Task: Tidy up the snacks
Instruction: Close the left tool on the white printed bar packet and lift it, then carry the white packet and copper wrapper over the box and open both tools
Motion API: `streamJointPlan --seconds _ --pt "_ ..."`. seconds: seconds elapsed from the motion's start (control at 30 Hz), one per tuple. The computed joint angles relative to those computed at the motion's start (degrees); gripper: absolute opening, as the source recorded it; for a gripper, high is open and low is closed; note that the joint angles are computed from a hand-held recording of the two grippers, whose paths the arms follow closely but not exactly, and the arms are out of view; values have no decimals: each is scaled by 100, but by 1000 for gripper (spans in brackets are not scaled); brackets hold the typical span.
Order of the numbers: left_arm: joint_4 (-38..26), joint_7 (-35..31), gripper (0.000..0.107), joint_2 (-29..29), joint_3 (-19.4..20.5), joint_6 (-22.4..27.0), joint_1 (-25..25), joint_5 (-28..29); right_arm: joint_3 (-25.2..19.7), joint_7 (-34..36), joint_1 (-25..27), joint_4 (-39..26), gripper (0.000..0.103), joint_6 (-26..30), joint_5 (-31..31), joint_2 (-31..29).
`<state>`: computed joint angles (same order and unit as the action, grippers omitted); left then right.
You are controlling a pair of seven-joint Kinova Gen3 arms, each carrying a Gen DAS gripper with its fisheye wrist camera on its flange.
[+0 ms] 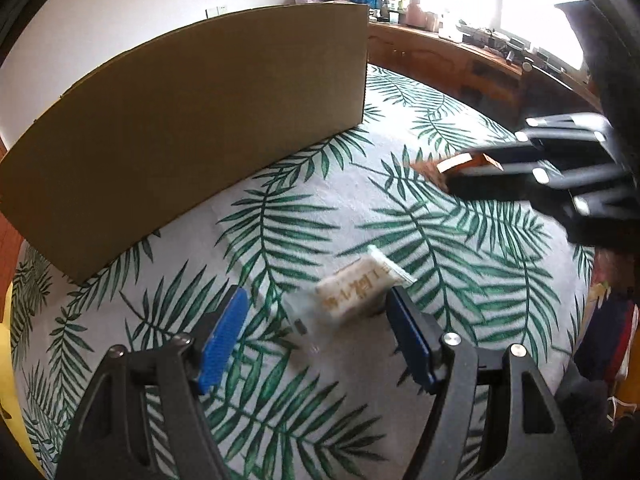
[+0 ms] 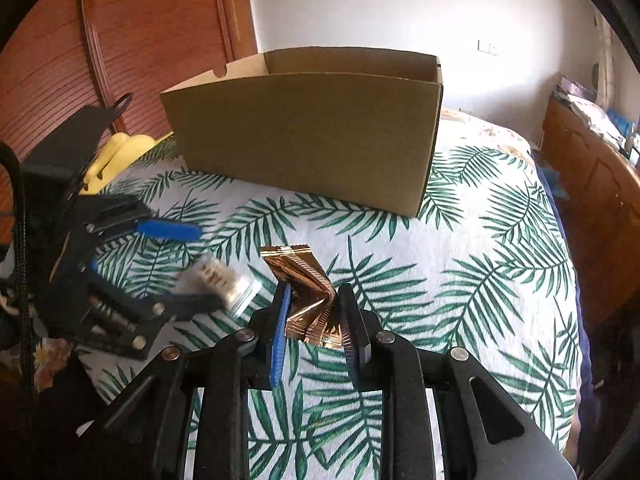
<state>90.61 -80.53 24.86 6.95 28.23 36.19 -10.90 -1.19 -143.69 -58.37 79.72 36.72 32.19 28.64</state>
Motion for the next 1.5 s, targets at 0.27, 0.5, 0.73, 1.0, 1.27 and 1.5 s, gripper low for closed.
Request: streamJointPlan --seconds 0.27,0.5,0.73,1.0,1.27,1.5 --pt "-248 34 72 183 8 31 43 65 11 -240 -92 265 22 -118 107 -89" --pt "-302 -11 61 227 7 -10 92 81 7 -438 -159 402 22 -173 226 -171" --pt "-62 -292 19 82 95 -160 45 202 16 -649 -221 514 23 -215 316 -184" --pt "403 -36 19 -247 -34 -580 211 8 90 -1154 -353 645 23 -173 613 -207" --pt "511 461 19 -570 -353 -943 398 -292 89 -1404 -321 531 22 -146 911 -292" --pt "172 796 19 -709 -496 -1048 223 -528 103 -1092 -227 -302 22 199 1075 -95"
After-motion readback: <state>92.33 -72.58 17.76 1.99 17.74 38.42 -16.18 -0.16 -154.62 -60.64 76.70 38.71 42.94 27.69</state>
